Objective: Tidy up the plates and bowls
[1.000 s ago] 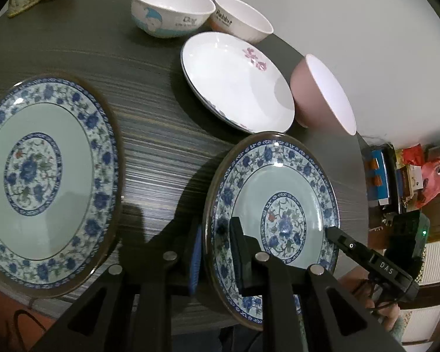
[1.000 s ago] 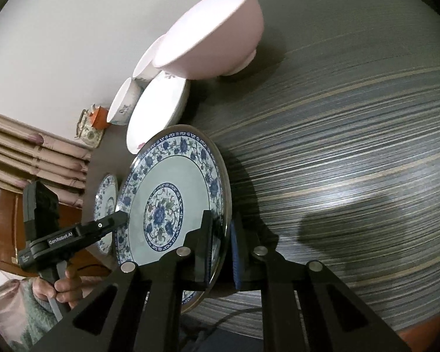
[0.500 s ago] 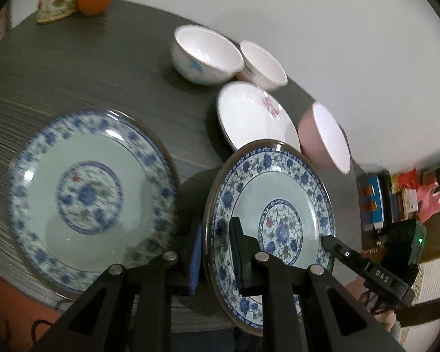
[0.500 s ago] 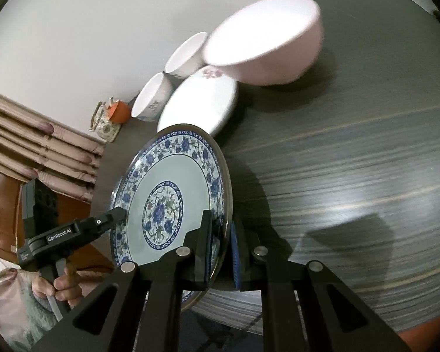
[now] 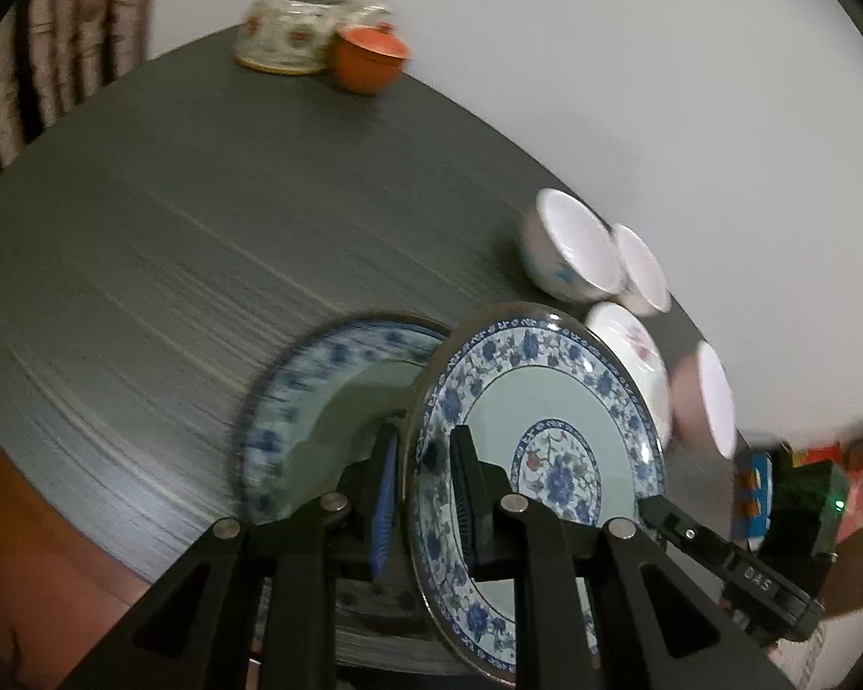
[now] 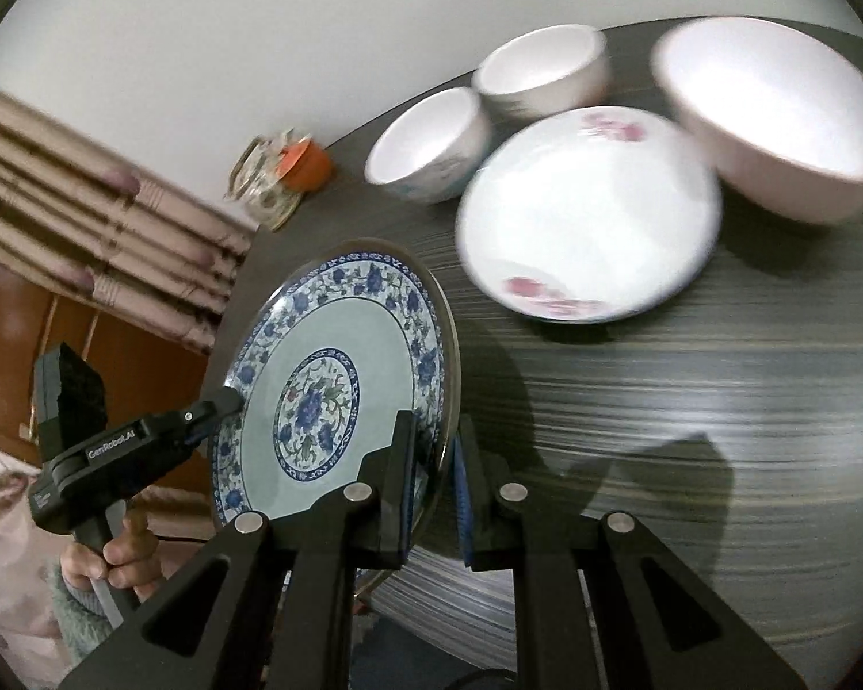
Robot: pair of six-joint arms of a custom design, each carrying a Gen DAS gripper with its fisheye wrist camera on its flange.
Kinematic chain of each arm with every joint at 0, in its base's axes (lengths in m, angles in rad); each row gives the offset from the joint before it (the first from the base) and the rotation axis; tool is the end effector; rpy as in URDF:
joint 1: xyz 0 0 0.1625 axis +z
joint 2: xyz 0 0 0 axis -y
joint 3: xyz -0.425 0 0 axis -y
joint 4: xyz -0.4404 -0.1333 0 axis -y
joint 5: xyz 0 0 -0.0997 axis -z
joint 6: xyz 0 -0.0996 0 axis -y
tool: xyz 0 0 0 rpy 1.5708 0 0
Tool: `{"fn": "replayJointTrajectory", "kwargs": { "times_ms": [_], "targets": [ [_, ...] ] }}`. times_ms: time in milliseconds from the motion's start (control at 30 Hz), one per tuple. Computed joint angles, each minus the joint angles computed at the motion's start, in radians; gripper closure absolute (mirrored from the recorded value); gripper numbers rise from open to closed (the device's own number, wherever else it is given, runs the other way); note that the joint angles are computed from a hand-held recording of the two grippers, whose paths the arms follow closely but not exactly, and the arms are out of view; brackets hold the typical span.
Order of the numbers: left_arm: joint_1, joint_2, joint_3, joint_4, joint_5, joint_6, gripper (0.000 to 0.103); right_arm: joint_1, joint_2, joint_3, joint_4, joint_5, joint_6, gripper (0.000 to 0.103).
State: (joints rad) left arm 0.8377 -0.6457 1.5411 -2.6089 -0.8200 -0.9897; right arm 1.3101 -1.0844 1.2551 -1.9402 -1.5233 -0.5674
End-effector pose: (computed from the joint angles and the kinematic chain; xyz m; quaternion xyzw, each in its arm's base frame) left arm -0.3348 -0.6725 0.0166 -0.1447 0.9170 -0.3207 0.1879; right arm -0.0600 -0.7603 0.3855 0.1543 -0.9828 0.1003 0.0183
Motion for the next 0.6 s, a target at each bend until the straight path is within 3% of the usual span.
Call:
{"fn": "replayJointTrajectory", "kwargs": {
  "times_ms": [267,600],
  "targets": [
    [0.034,-0.044,0.058,0.011,0.025,-0.055,0.086,0.055,0.039,0.049,-0.036,-0.066,0.017,0.09],
    [0.068,-0.061,0.09,-0.021,-0.008,-0.074,0.086,0.063,0.068,0.063,-0.047,-0.096,0.052,0.09]
  ]
}}
